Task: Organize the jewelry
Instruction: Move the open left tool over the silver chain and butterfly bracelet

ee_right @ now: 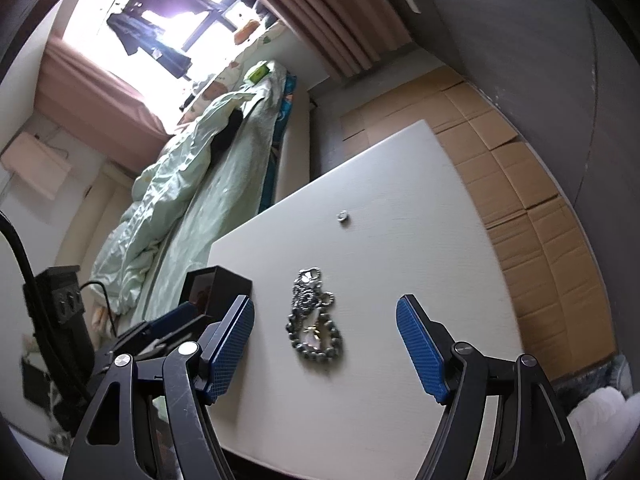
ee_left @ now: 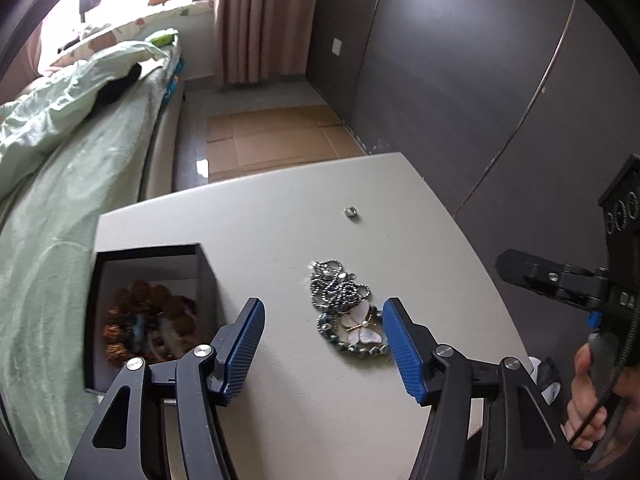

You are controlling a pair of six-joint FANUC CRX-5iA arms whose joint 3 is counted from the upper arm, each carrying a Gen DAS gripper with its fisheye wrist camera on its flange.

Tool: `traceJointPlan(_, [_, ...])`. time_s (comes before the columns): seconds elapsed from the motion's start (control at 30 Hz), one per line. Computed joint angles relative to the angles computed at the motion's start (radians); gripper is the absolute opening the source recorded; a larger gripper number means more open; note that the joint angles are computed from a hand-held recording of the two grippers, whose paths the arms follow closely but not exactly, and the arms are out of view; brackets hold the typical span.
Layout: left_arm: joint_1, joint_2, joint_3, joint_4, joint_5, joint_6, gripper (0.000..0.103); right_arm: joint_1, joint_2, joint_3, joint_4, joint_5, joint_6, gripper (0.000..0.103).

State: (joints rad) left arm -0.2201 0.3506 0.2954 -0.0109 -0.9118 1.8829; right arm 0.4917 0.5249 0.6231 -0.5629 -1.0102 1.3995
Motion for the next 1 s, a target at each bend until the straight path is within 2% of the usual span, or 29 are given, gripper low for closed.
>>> traceJointPlan(0.3, [0.003, 0.133, 0.121, 0.053, -0.064, -0.013, 0.063, -0.023, -0.005, -0.025, 0.002, 0.017, -0.036, 0.074])
traceJointPlan(0.47, [0.002, 0.194, 0.182, 0.041, -0.103, 0.011, 0.063, -0.014, 0.01, -0.019, 0.065, 0.015, -0.099, 0.074])
traceJointPlan(0.77, [-0.019, 0.283, 0.306, -0.034, -0.202, 0.047, 0.062, -0.023, 0.015, -0.019, 0.064, 0.024, -0.125, 0.074])
traceJointPlan(0.8, [-0.029, 0.293, 0.33, -0.06, -0.224, 0.049, 0.058, -0.022, 0.017, -0.015, 0.065, 0.022, -0.127, 0.074])
traceJointPlan(0.83, [-0.038, 0.3, 0.352, -0.092, -0.247, 0.057, 0.044, -0.022, 0.018, -0.015, 0.066, 0.021, -0.128, 0.074])
traceJointPlan(1.0, [-0.017, 0.285, 0.33, -0.045, -0.238, 0.031, 0.04, -0.021, 0.022, -0.007, 0.066, 0.012, -0.123, 0.074])
